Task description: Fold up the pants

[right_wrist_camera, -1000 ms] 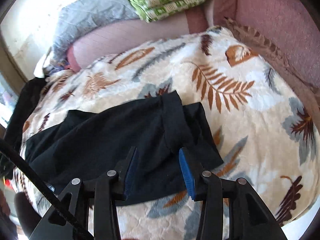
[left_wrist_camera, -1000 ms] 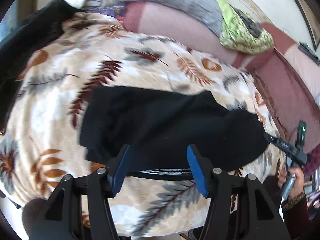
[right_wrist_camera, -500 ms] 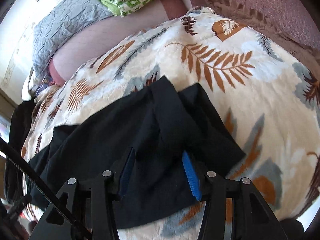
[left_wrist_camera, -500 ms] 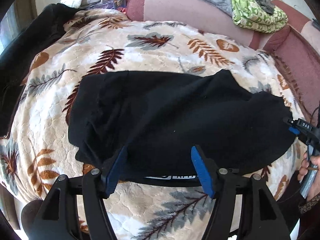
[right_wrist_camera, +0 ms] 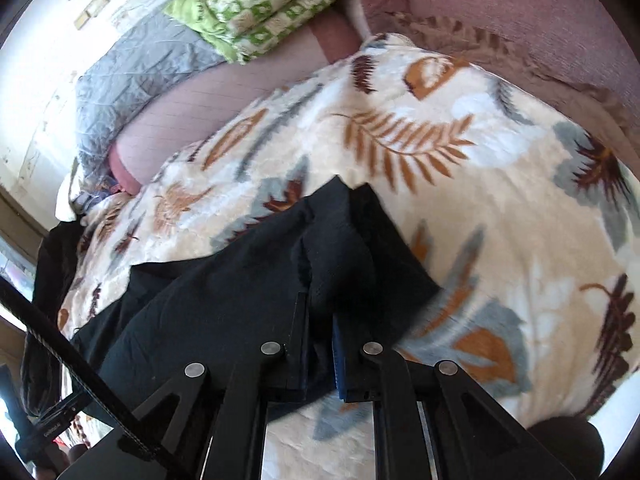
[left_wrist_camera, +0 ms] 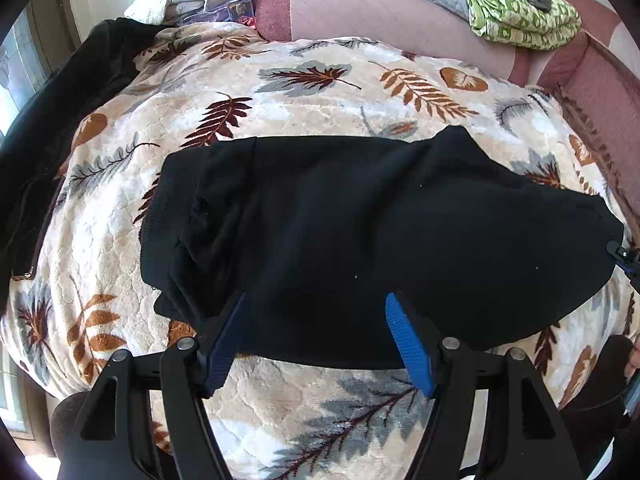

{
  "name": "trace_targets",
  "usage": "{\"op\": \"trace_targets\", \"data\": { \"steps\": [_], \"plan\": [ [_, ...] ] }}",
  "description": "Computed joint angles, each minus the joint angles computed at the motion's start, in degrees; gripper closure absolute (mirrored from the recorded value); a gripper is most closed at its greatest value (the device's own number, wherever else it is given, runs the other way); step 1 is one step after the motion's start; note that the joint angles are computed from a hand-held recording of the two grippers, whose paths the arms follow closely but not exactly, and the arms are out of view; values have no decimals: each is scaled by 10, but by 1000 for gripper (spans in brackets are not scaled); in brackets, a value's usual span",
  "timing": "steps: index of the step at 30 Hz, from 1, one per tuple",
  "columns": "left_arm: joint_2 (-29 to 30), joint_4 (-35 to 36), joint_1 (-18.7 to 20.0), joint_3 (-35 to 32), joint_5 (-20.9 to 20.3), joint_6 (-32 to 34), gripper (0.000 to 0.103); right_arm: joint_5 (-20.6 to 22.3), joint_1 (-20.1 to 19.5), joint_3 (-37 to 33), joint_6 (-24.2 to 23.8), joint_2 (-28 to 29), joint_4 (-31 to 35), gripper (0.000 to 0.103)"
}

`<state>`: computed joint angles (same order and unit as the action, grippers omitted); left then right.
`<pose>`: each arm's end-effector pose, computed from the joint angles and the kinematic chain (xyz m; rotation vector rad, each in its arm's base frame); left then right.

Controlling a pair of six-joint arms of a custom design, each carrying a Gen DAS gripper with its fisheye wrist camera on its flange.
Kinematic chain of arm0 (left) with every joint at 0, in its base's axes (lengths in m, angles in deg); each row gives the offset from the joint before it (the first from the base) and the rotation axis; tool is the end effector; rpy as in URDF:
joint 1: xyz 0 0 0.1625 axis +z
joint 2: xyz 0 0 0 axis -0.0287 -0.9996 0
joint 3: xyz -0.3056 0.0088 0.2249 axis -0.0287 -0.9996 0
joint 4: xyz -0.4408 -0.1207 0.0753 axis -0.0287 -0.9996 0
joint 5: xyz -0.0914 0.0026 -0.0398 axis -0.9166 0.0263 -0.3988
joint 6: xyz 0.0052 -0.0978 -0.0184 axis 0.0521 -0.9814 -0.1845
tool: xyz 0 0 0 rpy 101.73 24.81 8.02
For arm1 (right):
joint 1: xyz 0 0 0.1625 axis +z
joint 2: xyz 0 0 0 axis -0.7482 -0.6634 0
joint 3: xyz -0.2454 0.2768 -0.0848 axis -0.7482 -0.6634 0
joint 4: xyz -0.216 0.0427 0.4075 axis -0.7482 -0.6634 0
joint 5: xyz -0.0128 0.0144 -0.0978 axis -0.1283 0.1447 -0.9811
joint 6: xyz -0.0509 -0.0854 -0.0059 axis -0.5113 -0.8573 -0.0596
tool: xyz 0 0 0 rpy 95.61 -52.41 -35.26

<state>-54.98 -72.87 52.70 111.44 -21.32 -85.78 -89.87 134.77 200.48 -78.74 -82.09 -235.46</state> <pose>-0.0751 -0.4380 0.1531 -0.0426 2.2285 -0.7074 0.0676 -0.5525 0.1565 0.1299 -2.6124 0.8239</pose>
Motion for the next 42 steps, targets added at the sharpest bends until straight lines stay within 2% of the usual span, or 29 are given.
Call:
{"op": "trace_targets", "data": {
  "steps": [6,9,11,13,15,16,18,20,23,24,27,28,29,32,33,35,37,38,40,42],
  "plan": [
    [6,37,-7,-4,20,-14,33,-8,-23,2,23,-4,13,91],
    [-1,49,-10,-3,22,-21,33,-30,-13,6,8,-3,-9,80],
    [-11,47,-16,1,23,-23,33,-64,1,10,-4,0,-49,61],
    [-18,23,-19,5,16,-8,31,-113,22,17,-29,12,-132,58],
    [-12,-19,-20,10,7,19,24,-122,37,23,-51,16,-183,58],
    [-2,-39,-18,10,2,32,23,-102,40,31,-57,11,-194,57],
    [19,-42,-12,2,-10,40,23,-54,41,39,-59,-1,-173,52],
    [38,-49,-5,-4,-26,47,23,28,34,40,-58,-9,-89,47],
    [41,-38,-3,-2,-35,34,23,94,24,18,-49,11,4,47],
    [34,-39,-8,3,-34,35,23,100,20,11,-46,21,17,47],
    [9,-47,-22,17,-22,41,23,46,15,-13,-18,55,36,48],
    [1,-47,-25,21,-13,44,23,25,13,-17,-11,63,30,58],
    [-6,-52,-27,23,-1,52,23,24,10,-12,-14,57,24,62],
    [-11,-39,-15,9,44,68,23,-35,42,-13,-22,60,-17,56],
    [-10,-33,-6,1,56,67,23,-26,49,-16,-27,60,-22,56],
    [-7,-71,22,-13,60,97,23,33,61,-35,-33,62,16,56],
    [-4,-81,57,-31,45,99,23,113,66,-64,-21,77,77,56],
    [-3,-88,76,-38,33,98,23,160,68,-87,-13,95,118,55],
    [0,-85,101,-45,22,81,23,218,75,-134,-10,141,172,55],
    [1,-81,119,-45,14,61,22,235,83,-195,-16,198,233,55]
  ]
}}
